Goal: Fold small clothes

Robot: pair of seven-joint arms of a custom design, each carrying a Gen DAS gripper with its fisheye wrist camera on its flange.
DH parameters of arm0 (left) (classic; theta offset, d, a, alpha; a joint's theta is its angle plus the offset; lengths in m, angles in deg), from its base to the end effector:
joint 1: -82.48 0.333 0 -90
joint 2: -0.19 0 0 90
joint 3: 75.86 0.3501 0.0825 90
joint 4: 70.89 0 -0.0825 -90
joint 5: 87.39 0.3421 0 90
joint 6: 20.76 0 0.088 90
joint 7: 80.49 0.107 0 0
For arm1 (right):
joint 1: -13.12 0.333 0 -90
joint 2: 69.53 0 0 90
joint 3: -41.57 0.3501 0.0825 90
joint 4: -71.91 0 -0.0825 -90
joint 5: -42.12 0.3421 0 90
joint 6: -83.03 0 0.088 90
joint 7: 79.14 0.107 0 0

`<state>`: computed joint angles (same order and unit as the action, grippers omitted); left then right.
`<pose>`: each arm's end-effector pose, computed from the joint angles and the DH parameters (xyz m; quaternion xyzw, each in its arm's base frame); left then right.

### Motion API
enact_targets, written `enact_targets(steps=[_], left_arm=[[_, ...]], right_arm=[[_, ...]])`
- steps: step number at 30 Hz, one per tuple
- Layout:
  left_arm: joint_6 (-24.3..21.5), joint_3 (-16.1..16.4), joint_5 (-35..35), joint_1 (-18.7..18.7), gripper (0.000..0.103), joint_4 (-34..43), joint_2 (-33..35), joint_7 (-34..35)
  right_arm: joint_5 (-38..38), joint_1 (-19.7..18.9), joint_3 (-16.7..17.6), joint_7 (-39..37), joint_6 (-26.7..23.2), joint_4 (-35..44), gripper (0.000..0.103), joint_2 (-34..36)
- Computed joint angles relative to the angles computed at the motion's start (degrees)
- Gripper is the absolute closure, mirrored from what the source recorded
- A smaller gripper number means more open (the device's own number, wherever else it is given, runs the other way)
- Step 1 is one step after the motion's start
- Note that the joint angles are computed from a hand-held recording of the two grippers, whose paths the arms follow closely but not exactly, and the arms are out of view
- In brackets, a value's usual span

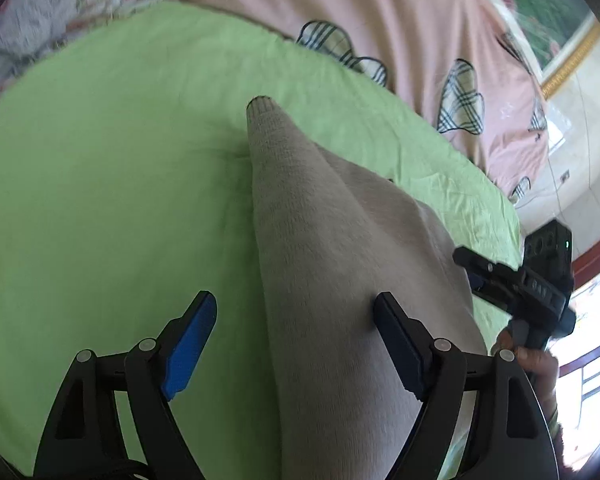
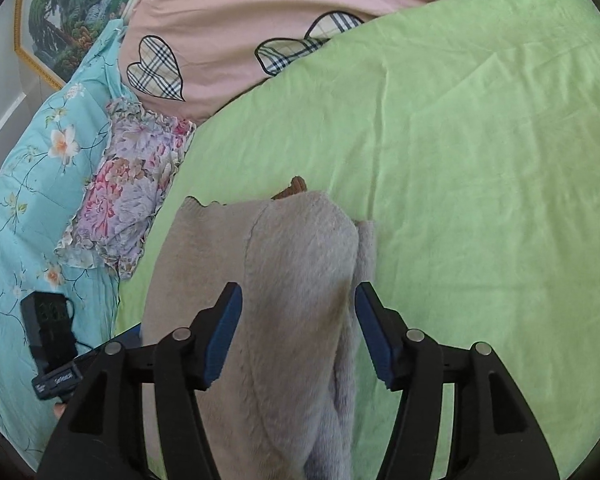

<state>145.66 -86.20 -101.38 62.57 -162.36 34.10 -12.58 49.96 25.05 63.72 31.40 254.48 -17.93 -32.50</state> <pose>0.6488 -0.3252 0.4259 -0.7035 0.6100 -0.3645 0.0082 0.6524 0.3379 0.4305 -0.6244 0.6644 0.0018 0.4107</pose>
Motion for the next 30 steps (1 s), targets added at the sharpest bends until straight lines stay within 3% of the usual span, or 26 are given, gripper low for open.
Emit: enact_targets(steps=[1,3,4,5,6,7,8,10,12,13,15,16,19,23,25,27,30], left_arm=[[-1.19,-3.53,-2.07,2.98,0.019,2.84,2.32,2.49],[-4.21,-6.23,-4.57,5.46,0.019,7.56,5.85,4.7],[-5.09,-7.8,-6.21,6.74,0.022,9.87,7.79,6.11],[-5.06,-8.33,-7.36,7.15,0.043,11.67,9.28,6.91],[-4.99,-8.78,-8.18,7.43,0.074,12.8,10.13,7.87],[-5.62,-7.79,-9.6,6.62,0.077,14.08,10.54,8.72],[-4.4,-4.8,-7.01,4.42,0.082,13.59,9.68,5.93],[-1.07,1.97,-2.5,-0.98,0.084,11.35,7.46,1.89],[-0.33,5.85,0.71,-4.01,0.083,10.45,6.84,-1.79],[-0.91,6.72,1.65,-4.48,0.083,10.69,7.14,-3.38],[-0.99,5.38,2.04,-3.05,0.08,11.14,8.1,-4.22],[-0.84,4.84,2.17,-2.44,0.078,11.18,8.31,-4.33],[-1.49,5.57,3.69,-2.64,0.076,10.0,7.0,-5.52],[0.71,12.22,10.51,-8.48,0.076,1.39,-0.08,-10.96],[4.56,13.78,13.0,-10.69,0.076,-5.31,-4.47,-13.48],[8.01,18.13,16.76,-15.68,0.076,-12.68,-9.1,-17.67],[11.19,24.19,22.85,-23.16,0.076,-21.14,-14.23,-23.53]], right_arm=[[0.17,-0.69,0.81,-0.67,-0.83,1.15,0.043,0.87],[0.57,-1.43,2.02,-2.3,-2.08,2.88,0.043,2.42],[0.89,-1.99,3.04,-3.65,-2.89,3.89,0.048,3.34],[1.29,-2.64,4.34,-5.54,-3.51,4.8,0.056,4.3],[1.46,-2.47,4.29,-6.53,-4.28,5.66,0.072,4.71],[1.7,-2.22,4.09,-7.47,-3.83,5.76,0.08,4.62],[2.03,-2.31,4.27,-8.58,-2.05,4.95,0.084,4.08],[2.63,-4.33,7.42,-11.97,3.07,2.32,0.087,3.0],[0.84,-2.03,4.37,-10.7,4.34,1.61,0.087,1.85],[-0.36,0.04,1.47,-9.07,2.8,2.37,0.087,1.72],[-2.54,4.07,-4.42,-5.43,-2.8,5.59,0.087,3.07],[-3.25,4.87,-5.73,-4.57,-5.13,6.98,0.087,4.05],[-1.47,2.98,-3.67,-4.86,-4.41,6.38,0.084,4.49],[-3.83,6.54,-8.91,0.28,-1.59,-0.19,0.074,-1.82],[-4.0,5.47,-7.56,0.96,1.97,-4.94,0.073,-4.67],[-3.66,3.29,-4.62,1.33,6.67,-11.07,0.073,-7.9],[-4.28,2.26,-2.83,4.23,11.59,-18.21,0.072,-11.5]])
